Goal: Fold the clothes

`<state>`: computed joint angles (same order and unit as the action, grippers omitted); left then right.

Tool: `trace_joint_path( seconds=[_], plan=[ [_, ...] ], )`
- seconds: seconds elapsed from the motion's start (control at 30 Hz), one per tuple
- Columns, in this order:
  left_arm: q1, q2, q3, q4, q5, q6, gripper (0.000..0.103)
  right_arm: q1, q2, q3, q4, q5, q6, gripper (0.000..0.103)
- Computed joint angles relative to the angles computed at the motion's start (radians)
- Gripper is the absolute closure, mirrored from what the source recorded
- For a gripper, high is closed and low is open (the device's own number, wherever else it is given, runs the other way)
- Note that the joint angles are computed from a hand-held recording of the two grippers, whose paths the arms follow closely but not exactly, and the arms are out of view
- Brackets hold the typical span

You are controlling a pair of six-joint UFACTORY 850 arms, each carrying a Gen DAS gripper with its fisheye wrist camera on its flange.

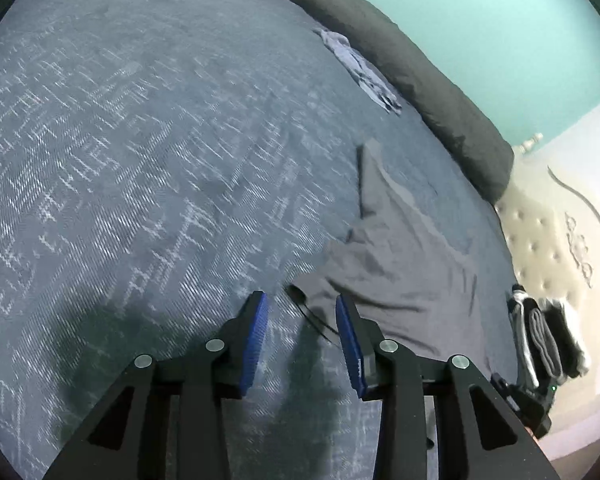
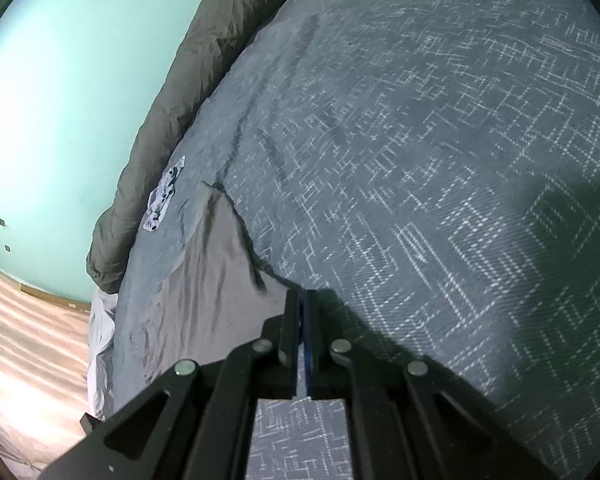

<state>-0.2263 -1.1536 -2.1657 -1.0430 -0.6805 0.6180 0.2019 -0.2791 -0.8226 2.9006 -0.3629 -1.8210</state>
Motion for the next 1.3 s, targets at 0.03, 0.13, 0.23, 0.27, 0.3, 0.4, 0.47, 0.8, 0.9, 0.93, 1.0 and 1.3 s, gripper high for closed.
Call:
trace_joint_path(
  seconds=[0.03,0.13,0.23,0.27,0.3,0.4,0.47,0.8,0.9,0.93,1.0,1.3],
  plan=[
    [0.0,-0.005,-0.009,0.005,0.0,-0.002,0.065,-0.001,-0.002,-0.001,-0.009,-0.002,0.008,0.102],
    [-0.004,-0.023,-0.041,0.017,-0.008,-0.006,0.066,-0.004,-0.004,-0.003,-0.025,-0.004,0.024,0.102],
    [-0.007,-0.055,-0.087,0.011,-0.039,-0.016,0.088,-0.005,-0.006,-0.004,-0.037,-0.006,0.036,0.102],
    [-0.007,-0.072,-0.111,0.004,-0.054,-0.023,0.094,-0.006,-0.005,-0.003,-0.038,-0.007,0.038,0.102],
    [-0.008,-0.083,-0.125,-0.001,-0.063,-0.027,0.095,-0.006,-0.005,-0.003,-0.04,-0.007,0.04,0.102],
    [-0.01,-0.068,-0.102,-0.017,-0.051,-0.002,0.098,-0.007,-0.005,-0.002,-0.044,-0.01,0.045,0.102],
    [-0.01,-0.045,-0.069,-0.044,-0.039,0.025,0.099,-0.008,-0.005,-0.001,-0.048,-0.012,0.049,0.102],
    [0.005,0.089,0.117,-0.161,-0.015,0.162,0.099,-0.008,-0.005,-0.001,-0.057,-0.017,0.063,0.102],
    [0.008,0.11,0.156,-0.177,-0.018,0.188,0.099,-0.007,-0.005,-0.003,-0.058,-0.014,0.063,0.102],
    [0.006,0.108,0.154,-0.178,-0.019,0.187,0.099,-0.006,-0.005,-0.004,-0.059,-0.013,0.063,0.102],
    [0.001,0.111,0.154,-0.186,-0.024,0.194,0.099,-0.007,-0.007,-0.006,-0.067,-0.012,0.067,0.102],
    [-0.078,0.098,0.039,-0.132,-0.037,0.166,0.099,-0.009,0.011,-0.009,-0.041,0.04,0.008,0.1]
  ],
)
